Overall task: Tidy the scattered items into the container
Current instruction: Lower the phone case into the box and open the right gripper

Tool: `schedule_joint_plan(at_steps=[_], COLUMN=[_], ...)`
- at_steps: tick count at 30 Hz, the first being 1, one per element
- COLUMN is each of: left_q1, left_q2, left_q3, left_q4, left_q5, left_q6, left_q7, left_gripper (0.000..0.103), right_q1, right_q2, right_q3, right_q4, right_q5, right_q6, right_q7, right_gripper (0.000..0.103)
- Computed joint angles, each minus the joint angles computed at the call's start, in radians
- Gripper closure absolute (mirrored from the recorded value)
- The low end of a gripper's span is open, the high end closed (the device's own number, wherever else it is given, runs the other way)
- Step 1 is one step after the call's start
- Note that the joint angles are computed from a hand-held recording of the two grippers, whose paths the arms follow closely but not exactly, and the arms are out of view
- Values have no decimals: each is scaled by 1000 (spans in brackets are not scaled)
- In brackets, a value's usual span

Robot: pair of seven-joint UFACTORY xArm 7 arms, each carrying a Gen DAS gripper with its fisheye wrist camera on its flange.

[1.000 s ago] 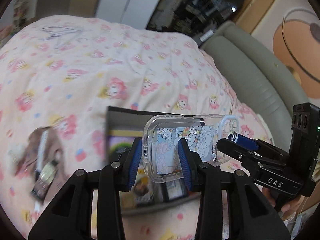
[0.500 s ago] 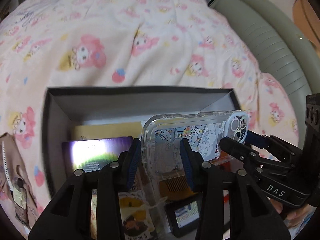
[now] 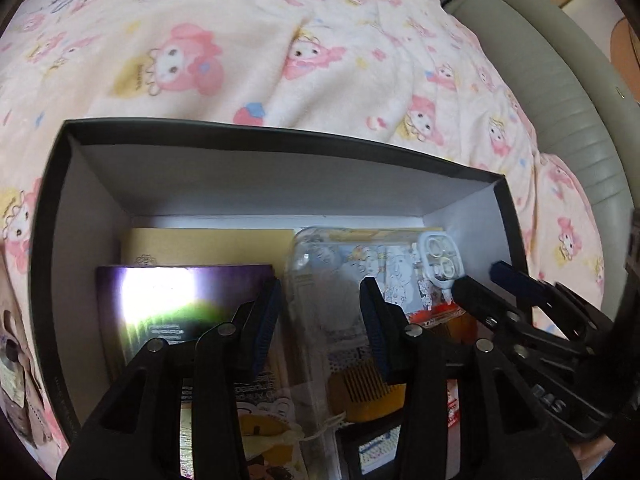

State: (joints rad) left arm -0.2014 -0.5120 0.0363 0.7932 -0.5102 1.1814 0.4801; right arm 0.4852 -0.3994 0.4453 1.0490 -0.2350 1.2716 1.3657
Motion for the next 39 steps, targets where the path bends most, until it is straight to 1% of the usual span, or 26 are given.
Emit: schedule_joint_plan(at_steps=[2, 5, 8, 11, 14, 15, 20, 23, 25, 27, 30, 33, 36, 39], left_q1=[-9, -21, -13, 6, 7, 7, 8, 13, 29, 44, 36, 32, 28, 30], left_q2=[11, 27, 23, -11, -10, -8, -3, 8, -8, -32, -16, -7, -13, -21], left_q3=[5, 12, 23, 15, 25, 23, 30, 38, 21, 11, 29, 30, 35, 20], left_q4=[3, 8, 11, -3, -4, -5, 1, 21, 13, -4, 3, 8, 13, 11], left_q5=[-13, -36, -69, -68, -77, -76, -74, -80, -56, -30, -45, -48, -47, -24], left_q6=[25, 73, 97, 66, 90, 93, 135, 178, 163, 125, 137, 144, 169, 173], left_q7=[10, 42, 67, 64, 61, 61, 72, 86, 73, 59, 67, 79, 106, 115], left_gripper=[64, 76, 75, 75, 75, 75, 75, 75, 75, 75, 75, 75, 75, 75], right_q1=[6, 14, 21, 27, 36, 36, 44, 51, 53, 58, 58, 52, 52, 64], right_q2=[1, 32, 16, -27, -50, -45, 4, 31, 50, 60, 67, 30, -28, -55], right_q3=[7, 2, -6, -22, -33, -28, 0, 0, -2, -15, -38, -51, -55, -61], right_q4=[2, 17, 4, -33, -63, -59, -20, -3, 6, -2, -29, -63, -99, -122], right_q5=[-2, 12, 27, 71, 127, 131, 113, 98, 84, 86, 108, 114, 147, 202], right_q6=[-5, -1, 15, -11, -59, -52, 15, 24, 29, 6, -29, -65, -110, -138], right_q7=[0, -20, -6, 5, -12, -19, -55, -77, -88, -103, -112, -99, -91, -124], right_gripper=[50, 52, 52, 52, 52, 52, 52, 52, 52, 52, 52, 55, 55, 55])
